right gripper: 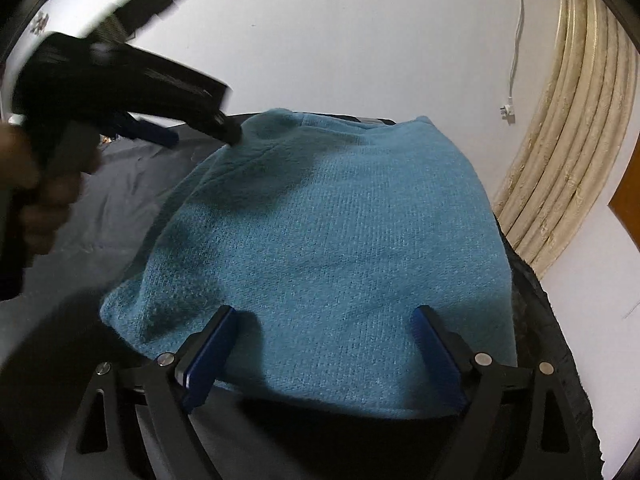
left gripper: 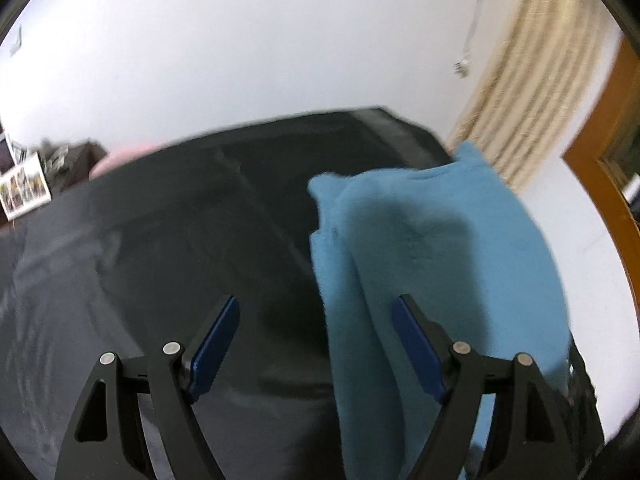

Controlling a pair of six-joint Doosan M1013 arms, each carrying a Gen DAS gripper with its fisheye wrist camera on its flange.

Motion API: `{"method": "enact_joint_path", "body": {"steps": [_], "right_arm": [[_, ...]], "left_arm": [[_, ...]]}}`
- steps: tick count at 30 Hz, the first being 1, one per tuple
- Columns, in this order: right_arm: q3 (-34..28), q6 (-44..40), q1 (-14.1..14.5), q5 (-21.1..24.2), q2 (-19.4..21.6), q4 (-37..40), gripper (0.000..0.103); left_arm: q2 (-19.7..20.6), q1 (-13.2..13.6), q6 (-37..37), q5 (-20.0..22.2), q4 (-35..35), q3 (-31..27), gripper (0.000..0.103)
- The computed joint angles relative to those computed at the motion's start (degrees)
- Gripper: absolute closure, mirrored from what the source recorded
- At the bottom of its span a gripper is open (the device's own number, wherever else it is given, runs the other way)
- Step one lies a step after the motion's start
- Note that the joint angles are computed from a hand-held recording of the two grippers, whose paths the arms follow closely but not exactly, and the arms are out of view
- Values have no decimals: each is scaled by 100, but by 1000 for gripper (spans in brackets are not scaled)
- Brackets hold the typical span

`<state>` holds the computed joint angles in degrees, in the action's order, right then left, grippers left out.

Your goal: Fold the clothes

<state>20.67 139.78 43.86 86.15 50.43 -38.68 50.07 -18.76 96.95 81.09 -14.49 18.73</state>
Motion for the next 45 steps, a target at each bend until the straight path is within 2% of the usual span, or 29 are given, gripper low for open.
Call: {"method": "enact_joint_path", "body": {"steps": [4, 10, 14, 19, 23, 25, 28, 34, 40, 45], "right_arm": [[168, 60, 20, -73, -91, 20, 12], [46, -49, -17, -25, -37, 89, 11], [-6, -92, -14, 59, 4, 68, 10], [60, -45, -20, 31, -26, 12, 9], [530, 406, 50, -298, -282, -258, 9], [778, 706, 95, -485, -433, -338, 9], [963, 932, 188, -545, -575, -567, 9], [990, 1077, 406, -222, -695, -1082, 9], [1471, 1728, 480, -380, -1034, -1228, 9], [1466, 1747, 562, -295, -1053, -1401, 9]], "left_arm": [[118, 17, -162, 84, 6, -55, 16], [-272, -31, 116, -579, 304, 746, 12], [-468, -19, 163, -868, 289, 1091, 12], [-1130, -28, 314, -1677, 545, 2126, 12], [-1713, -36, 510, -2414, 646, 3024, 11], [-1949, -35, 655, -2624, 566, 3377, 11], [-2265, -42, 887, -2885, 418, 3832, 11], [-2764, -118, 1390, -3362, 124, 4492, 11], [-3080, -235, 1742, -3710, 103, 4873, 11], [-3230, -265, 1882, -3838, 45, 5043, 10]]}}
